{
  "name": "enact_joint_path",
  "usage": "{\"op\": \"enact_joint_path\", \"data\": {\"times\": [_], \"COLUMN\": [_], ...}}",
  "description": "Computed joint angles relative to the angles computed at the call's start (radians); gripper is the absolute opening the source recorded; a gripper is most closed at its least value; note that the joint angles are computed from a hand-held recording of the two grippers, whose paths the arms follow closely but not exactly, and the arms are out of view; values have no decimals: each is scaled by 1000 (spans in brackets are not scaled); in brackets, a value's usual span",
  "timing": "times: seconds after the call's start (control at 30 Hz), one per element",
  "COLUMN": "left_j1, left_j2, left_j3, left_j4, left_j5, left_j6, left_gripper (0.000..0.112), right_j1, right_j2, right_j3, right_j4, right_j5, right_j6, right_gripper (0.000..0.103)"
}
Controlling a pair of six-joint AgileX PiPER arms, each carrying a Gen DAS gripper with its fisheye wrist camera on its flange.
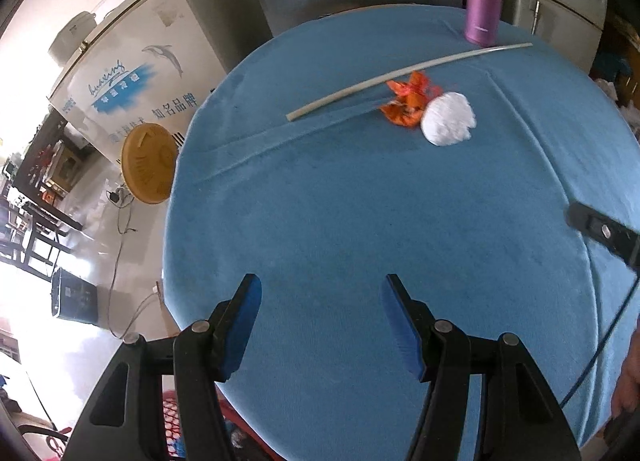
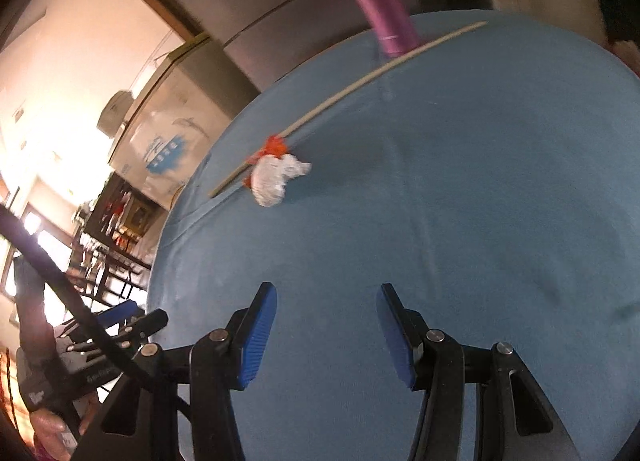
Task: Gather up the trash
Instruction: 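Grasp the white tissue ball with the right tool while the left tool grasps the orange wrapper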
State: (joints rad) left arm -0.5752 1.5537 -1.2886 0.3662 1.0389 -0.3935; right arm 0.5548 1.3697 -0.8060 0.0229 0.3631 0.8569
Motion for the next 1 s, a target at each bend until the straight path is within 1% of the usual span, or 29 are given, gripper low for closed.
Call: {"op": "enact_joint_path", "data": {"times": [0.03, 0.1, 0.2, 0.27, 0.37, 0.47, 0.5, 0.53, 0.57, 0.63, 0.7, 0.73, 0.77, 0.8, 0.87, 0.93, 1.0], "left_j1": [7, 28, 66, 93, 129, 159, 162, 168, 173, 180, 178, 173, 163, 157, 132, 119, 99], "left_j2": [9, 30, 51, 68, 93, 134, 140, 155, 174, 210, 268, 294, 330, 351, 429, 484, 568], "left_j3": [-10, -32, -61, -83, -117, -173, -182, -204, -234, -288, -368, -405, -454, -484, -597, -679, -798], "left_j4": [-2, -19, -58, -81, -115, -140, -142, -146, -154, -173, -199, -205, -209, -212, -225, -248, -256], "left_j5": [3, 9, 16, 23, 31, 45, 46, 50, 57, 67, 91, 102, 117, 124, 146, 155, 163], "left_j6": [14, 48, 107, 145, 190, 231, 236, 247, 261, 291, 334, 346, 357, 363, 377, 388, 397], "left_gripper": [63, 63, 63, 63, 63, 63, 63, 63, 63, 63, 63, 63, 63, 63, 63, 63, 63], "right_j1": [-15, -33, -89, -116, -144, -152, -149, -146, -146, -143, -138, -143, -151, -165, -183, -200, -213], "right_j2": [45, 132, 247, 331, 416, 487, 505, 531, 544, 544, 517, 492, 466, 441, 387, 331, 283], "right_j3": [-38, -116, -211, -285, -356, -420, -442, -475, -493, -491, -465, -431, -393, -353, -271, -188, -115], "right_j4": [54, 124, 396, 512, 662, 710, 678, 606, 570, 549, 450, 441, 473, 544, 646, 761, 903], "right_j5": [-12, -25, -41, -32, -20, -21, -19, 0, 11, 1, -14, -28, -43, -57, -93, -121, -139], "right_j6": [-68, -148, -401, -488, -586, -600, -567, -500, -468, -461, -382, -382, -409, -475, -568, -682, -811], "right_gripper": [56, 56, 56, 56, 56, 56, 55, 44, 34, 30, 29, 29, 29, 29, 29, 29, 29]}}
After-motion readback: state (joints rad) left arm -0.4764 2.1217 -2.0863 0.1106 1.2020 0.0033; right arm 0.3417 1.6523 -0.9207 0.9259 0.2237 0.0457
